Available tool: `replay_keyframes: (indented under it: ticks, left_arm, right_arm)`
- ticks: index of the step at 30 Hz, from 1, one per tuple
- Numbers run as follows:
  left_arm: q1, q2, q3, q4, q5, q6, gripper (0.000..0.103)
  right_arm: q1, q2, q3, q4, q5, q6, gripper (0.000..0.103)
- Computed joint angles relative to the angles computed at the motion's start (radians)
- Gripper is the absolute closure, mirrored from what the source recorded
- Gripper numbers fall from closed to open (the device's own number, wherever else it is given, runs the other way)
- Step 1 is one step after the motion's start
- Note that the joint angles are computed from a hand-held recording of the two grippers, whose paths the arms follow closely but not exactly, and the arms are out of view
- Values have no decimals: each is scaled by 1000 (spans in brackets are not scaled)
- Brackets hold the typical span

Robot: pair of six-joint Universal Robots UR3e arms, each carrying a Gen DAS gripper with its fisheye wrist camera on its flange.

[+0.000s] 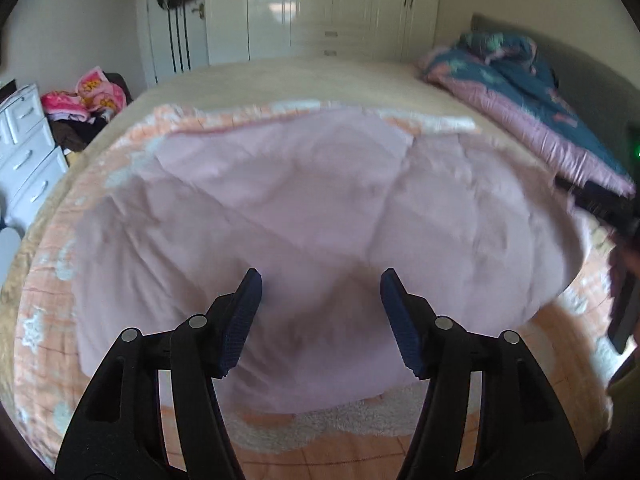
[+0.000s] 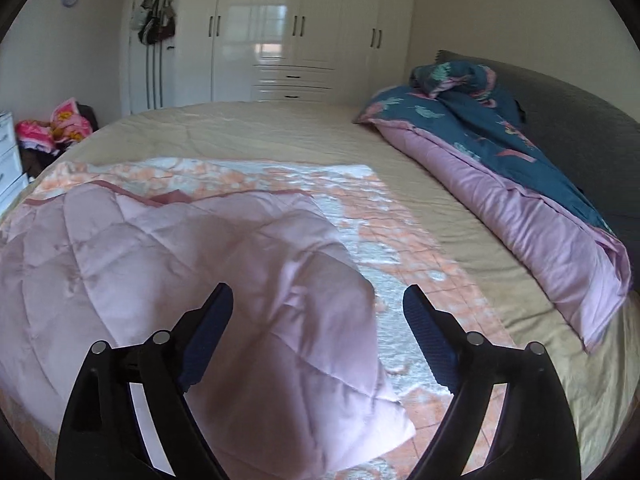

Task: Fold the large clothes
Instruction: 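Lower both open grippers to the folded edge of the pink jacket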

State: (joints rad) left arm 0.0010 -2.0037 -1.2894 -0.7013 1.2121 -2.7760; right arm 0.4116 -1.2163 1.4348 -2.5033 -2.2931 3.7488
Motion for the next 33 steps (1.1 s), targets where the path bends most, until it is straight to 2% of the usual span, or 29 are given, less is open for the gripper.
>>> replay_keyframes:
  ticks: [2, 6, 8, 10, 12, 14, 19, 24, 28, 33]
  left_arm:
    - [-29, -52, 17, 38, 46, -2, 45]
    - [-5, -124, 103, -8, -1, -18, 42]
    - [-1, -160, 143, -26, -12, -23, 42]
    - [-1, -185, 172, -35, -15, -28, 41]
    - [-7, -187, 171, -31, -10, -35, 41]
    - [-4, -179, 157, -28, -17, -43, 41]
    - [-5, -186, 166, -34, -20, -43, 41]
    - [-3, -176, 163, -43, -28, -56, 42]
    - [9, -146, 162, -71, -51, -75, 41]
    - [27, -101, 158, -102, -73, -99, 28]
  right_arm:
    - [17, 1, 16, -62, 5, 3, 16]
    - [100, 82, -66, -157, -51, -100, 13]
    - [102, 109, -116, -172, 64, -177, 9]
    - [105, 156, -203, -101, 145, -217, 9]
    - [94, 221, -324, 40, 244, -251, 9]
    - [71, 282, -417, 170, 313, -233, 9]
    - [-8, 315, -364, 110, 445, -206, 6]
    - [-3, 339, -341, 33, 428, -195, 4]
    - [-22, 224, -198, -66, 483, -137, 5]
    - [-33, 36, -26, -124, 449, -60, 4]
